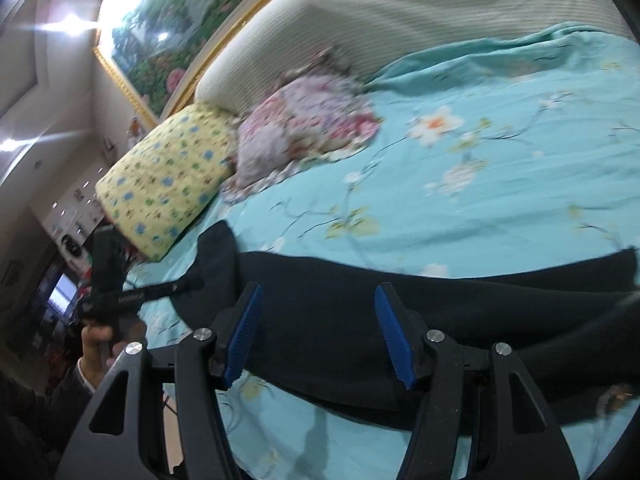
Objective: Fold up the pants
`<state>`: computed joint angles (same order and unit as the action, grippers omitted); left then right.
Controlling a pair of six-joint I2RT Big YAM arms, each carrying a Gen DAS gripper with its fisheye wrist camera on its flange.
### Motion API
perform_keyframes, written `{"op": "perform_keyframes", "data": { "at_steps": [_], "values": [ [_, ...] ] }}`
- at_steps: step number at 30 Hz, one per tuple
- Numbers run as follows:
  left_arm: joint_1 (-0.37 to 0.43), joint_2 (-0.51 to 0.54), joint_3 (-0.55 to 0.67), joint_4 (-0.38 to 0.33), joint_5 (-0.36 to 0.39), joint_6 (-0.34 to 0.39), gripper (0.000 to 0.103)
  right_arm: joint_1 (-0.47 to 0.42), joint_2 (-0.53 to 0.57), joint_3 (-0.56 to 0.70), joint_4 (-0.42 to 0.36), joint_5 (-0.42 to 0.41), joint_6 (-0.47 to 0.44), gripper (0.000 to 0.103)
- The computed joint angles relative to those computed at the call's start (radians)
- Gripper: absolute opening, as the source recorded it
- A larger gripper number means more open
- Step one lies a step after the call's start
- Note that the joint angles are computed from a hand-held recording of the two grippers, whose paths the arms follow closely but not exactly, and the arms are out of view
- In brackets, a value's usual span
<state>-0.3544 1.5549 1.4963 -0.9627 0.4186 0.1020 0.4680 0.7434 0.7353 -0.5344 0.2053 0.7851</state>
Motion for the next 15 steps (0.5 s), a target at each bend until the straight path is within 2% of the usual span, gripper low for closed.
{"op": "perform_keyframes", "data": {
  "at_steps": [4, 8, 11, 15],
  "values": [
    [0.01, 0.055, 0.087, -0.035, -0.032, -0.042, 0.071, 0.004, 0.09, 0.03, 0.053, -0.061, -0.014, 0.06],
    [0.001, 0.163, 0.244, -0.097, -0.1, -0.092, 0.071, 0.018, 0.193, 0.072, 0.095, -0.121, -0.033, 0.06],
    [-0.017, 0.281, 0.402, -0.204, -0.193, -0.102, 0.071, 0.027, 0.282, 0.118, 0.118, -0.164, -0.062, 0.06],
    [-0.036, 0.429, 0.593, -0.371, -0.278, -0.091, 0.071, 0.031, 0.393, 0.187, 0.115, -0.225, -0.109, 0.06]
  ]
}}
